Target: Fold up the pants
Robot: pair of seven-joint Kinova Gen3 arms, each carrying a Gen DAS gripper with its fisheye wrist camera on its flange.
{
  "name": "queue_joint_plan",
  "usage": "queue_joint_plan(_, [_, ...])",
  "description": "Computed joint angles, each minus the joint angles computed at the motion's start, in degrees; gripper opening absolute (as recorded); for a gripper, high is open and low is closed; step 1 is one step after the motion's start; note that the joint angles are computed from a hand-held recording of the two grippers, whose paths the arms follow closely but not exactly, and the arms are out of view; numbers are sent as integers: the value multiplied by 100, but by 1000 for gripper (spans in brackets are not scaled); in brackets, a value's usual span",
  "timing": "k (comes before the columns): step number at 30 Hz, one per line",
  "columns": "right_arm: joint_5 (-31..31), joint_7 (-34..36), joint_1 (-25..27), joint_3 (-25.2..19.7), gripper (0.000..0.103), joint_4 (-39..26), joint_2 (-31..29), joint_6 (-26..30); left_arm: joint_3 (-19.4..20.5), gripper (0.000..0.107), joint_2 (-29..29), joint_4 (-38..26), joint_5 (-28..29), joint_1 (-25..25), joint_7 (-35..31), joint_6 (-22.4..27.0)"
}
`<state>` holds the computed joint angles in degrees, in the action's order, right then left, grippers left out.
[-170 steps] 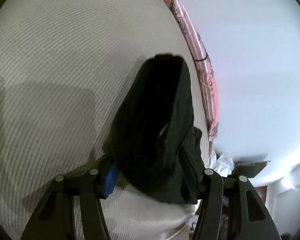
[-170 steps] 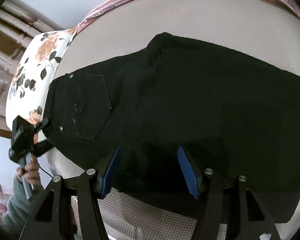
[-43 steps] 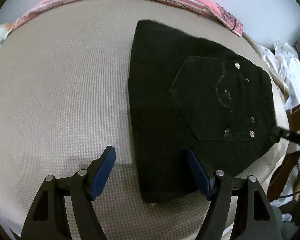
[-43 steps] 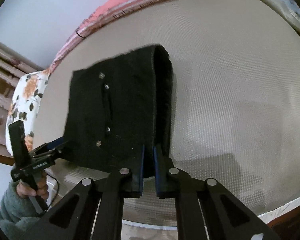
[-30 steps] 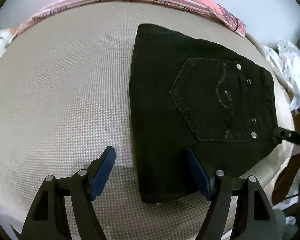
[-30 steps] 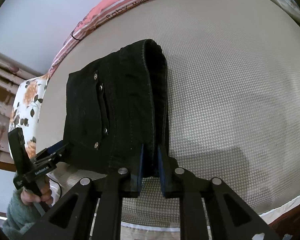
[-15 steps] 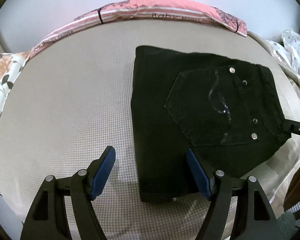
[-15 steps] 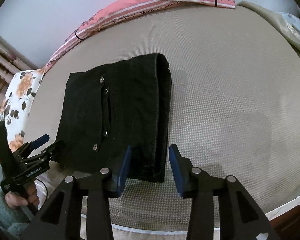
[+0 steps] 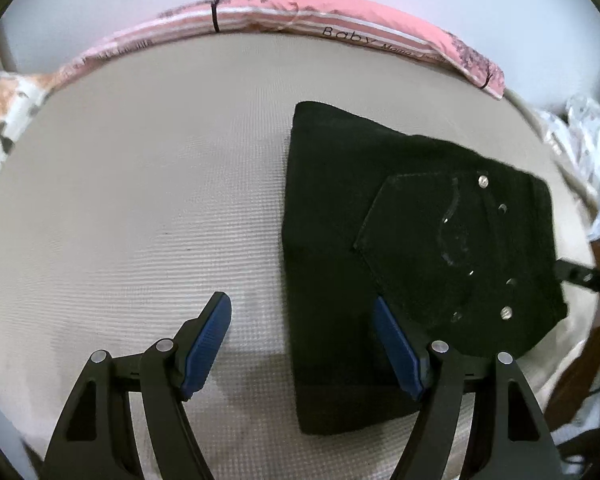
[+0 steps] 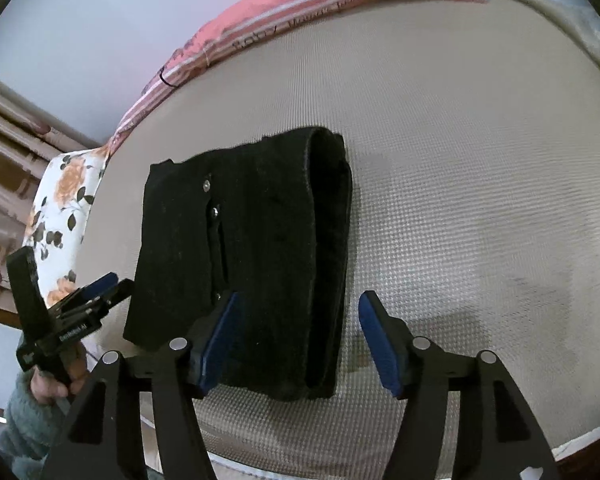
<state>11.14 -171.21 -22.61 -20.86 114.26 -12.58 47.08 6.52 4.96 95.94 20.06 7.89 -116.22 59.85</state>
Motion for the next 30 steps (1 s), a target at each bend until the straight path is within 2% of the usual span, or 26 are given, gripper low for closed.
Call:
queue_joint_plan(4, [-536,724,-117,495,60,312,-40,-520,-47,74,480,-405,553,-292,-279,643])
queue_joint_plan(8, [-958,1401,-797,1459,60,733,-161,-1105,7,74,915,-732,1026,-592,-526,1235])
queue_joint_plan(13, [-1935,2522,-1756,2786,61,1484,-432,-2162,99,74,1428,-1083,1395,-818,-599,1836])
queue_joint_plan(16, [-2281,3124,-2433,3583,60,1738,-536,-2590,155,73,1604,-1195,1467,-837,-610,1892])
queue_joint_plan(17, [-2444,3357,-2646,3848,55,1799,-554,-2711,174,73,1657,-1231,1491,-838,-617,1910])
queue_joint_plan(18, [-2606,3590,-2857,4113,46,1850,-562,-2824,200,73,1724,-1283,1532,-836,-620,1934])
queue_joint_plan(19, [-2807,3823,-3084,4379,43,1906,-545,-2962,224,73,1773,-1336,1569,-836,-621,1954])
queue_joint_plan(25, [-4048,5222,-4521,5972,39,2145,-613,-3685,347,73,1968,-1461,1794,-766,-676,1749])
queue_joint_plan(27, [-4481,5652,-4838,6316,35,2138,-586,-3801,356,61,1980,-1475,1772,-701,-633,1635])
queue_joint_plan(30, [-5045,6013,-4747,6169,27,2085,-455,-3894,330,41,1957,-1482,1677,-622,-418,1499])
